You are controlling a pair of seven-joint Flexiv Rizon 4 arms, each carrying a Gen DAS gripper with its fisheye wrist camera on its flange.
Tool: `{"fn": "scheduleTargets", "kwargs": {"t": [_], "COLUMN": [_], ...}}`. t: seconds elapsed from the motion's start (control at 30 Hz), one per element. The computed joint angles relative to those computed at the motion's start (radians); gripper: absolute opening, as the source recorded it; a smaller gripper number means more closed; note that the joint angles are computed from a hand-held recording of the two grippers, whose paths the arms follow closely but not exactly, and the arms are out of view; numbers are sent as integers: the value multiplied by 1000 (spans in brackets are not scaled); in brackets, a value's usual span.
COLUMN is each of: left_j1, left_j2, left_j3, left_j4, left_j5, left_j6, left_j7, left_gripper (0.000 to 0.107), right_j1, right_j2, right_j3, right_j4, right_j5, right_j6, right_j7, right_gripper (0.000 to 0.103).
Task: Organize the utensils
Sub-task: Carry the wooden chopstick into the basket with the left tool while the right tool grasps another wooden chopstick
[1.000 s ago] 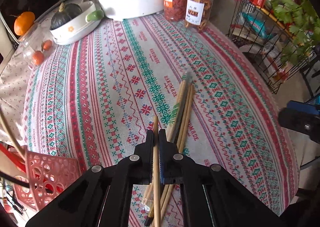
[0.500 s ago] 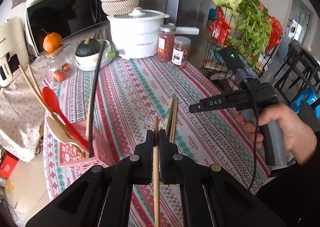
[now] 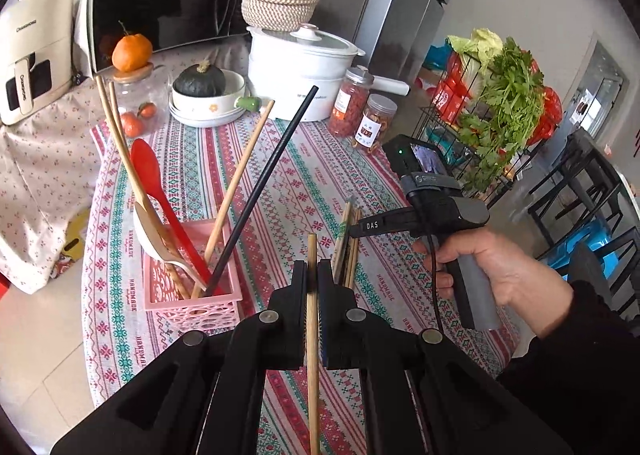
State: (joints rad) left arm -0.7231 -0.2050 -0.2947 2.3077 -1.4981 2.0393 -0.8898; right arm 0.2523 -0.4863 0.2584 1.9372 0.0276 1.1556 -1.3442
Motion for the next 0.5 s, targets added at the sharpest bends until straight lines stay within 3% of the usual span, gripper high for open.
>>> {"fn": "scheduleTargets", "kwargs": {"t": [0.13,0.23,0.4,0.5], "left_j1": [4,0,-10,-19], "left_j2": [7,7,15,25], "left_j3": [7,9,15,26], "left_j4": [14,20,45,66], "left_j5": [12,11,43,82], "left_j6": [-5,12,59,98], "left_j7": [-24,-32,-63,-100], "left_gripper": [5,5,5,5], "right_j1": [98,149,60,-19], "right_j2": [5,9,5,15], "right_j3": [-85,-134,-61,15], "right_j4": [26,59,74,97], "right_j5": [-140,-258,-209,-125], "right_j6": [-1,22,82,163], "right_j7": [86,141,83,-10], "right_gripper": [28,25,8,8]}}
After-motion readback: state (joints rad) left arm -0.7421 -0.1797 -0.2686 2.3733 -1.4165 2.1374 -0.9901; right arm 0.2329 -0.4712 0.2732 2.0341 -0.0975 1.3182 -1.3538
